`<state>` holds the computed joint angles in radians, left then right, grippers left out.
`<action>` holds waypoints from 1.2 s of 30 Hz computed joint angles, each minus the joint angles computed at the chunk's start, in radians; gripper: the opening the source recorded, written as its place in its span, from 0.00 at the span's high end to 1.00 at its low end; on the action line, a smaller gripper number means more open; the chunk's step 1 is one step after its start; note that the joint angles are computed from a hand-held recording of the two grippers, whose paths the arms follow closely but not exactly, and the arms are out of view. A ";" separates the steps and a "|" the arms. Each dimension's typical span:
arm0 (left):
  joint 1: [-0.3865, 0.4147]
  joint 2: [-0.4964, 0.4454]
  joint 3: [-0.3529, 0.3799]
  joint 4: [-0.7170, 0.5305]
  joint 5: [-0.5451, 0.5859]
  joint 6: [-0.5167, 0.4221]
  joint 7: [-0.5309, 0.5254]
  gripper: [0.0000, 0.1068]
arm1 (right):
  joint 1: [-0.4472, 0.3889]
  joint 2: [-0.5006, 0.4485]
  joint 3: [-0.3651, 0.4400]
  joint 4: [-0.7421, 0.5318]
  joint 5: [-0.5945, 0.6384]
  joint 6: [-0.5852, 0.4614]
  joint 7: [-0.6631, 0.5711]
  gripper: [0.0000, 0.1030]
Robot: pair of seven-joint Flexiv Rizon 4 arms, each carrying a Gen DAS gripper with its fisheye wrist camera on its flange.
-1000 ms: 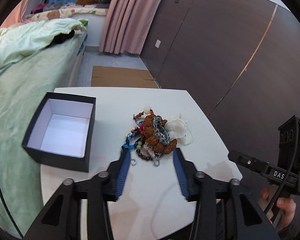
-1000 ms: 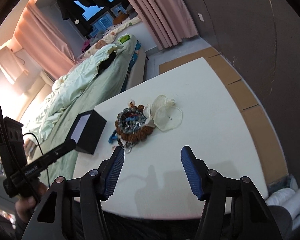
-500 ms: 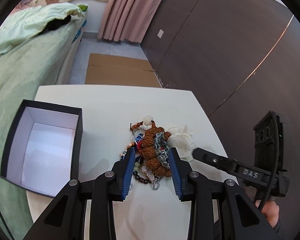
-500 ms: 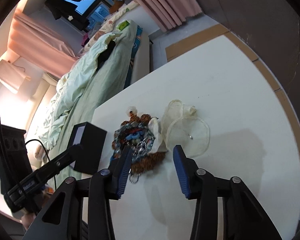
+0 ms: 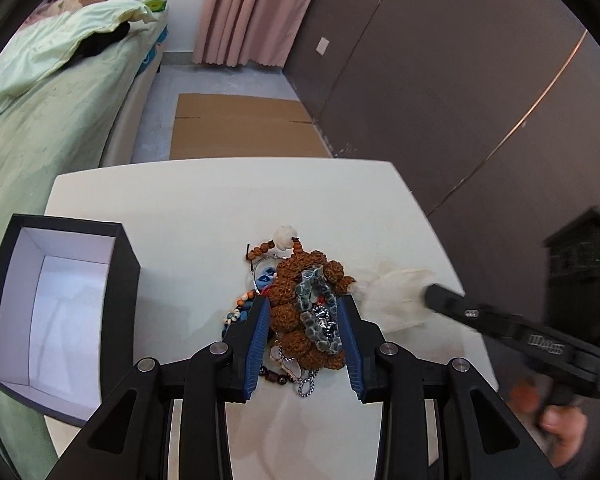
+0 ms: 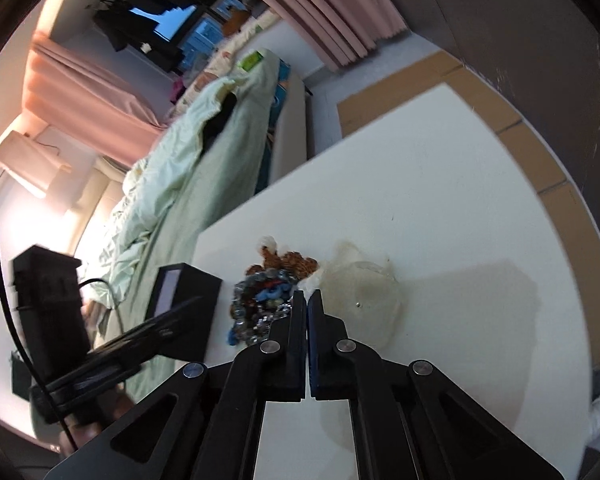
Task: Organize jewelry
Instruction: 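Grasp the grey bead bracelet from the jewelry pile with the left gripper, then lift the grey bead bracelet and drop it into the black box with the left gripper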
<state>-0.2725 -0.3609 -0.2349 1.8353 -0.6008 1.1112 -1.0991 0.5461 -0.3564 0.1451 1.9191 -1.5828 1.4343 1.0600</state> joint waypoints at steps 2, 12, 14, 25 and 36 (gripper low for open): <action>-0.023 -0.016 0.026 -0.021 0.060 -0.001 -0.047 0.66 | -0.001 0.021 0.003 0.010 -0.014 -0.009 0.011 0.98; -0.127 -0.067 0.152 -0.134 0.432 -0.039 -0.303 0.66 | 0.026 0.088 0.026 0.077 0.097 -0.087 -0.064 0.98; -0.137 -0.072 0.166 -0.153 0.494 -0.054 -0.335 0.66 | 0.032 0.094 0.028 0.086 0.109 -0.099 -0.069 0.98; -0.045 -0.034 0.078 -0.082 0.391 -0.002 -0.260 0.92 | 0.054 0.112 0.038 0.103 0.128 -0.154 -0.057 0.98; 0.025 0.077 -0.013 0.034 0.101 0.087 -0.040 0.93 | 0.072 0.098 0.039 0.068 0.071 -0.173 -0.020 0.98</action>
<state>-0.2478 -0.2843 -0.2476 1.8697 -0.4994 1.1984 -1.1390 0.6185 -0.2584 0.1840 1.9875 -1.5117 1.2616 1.0401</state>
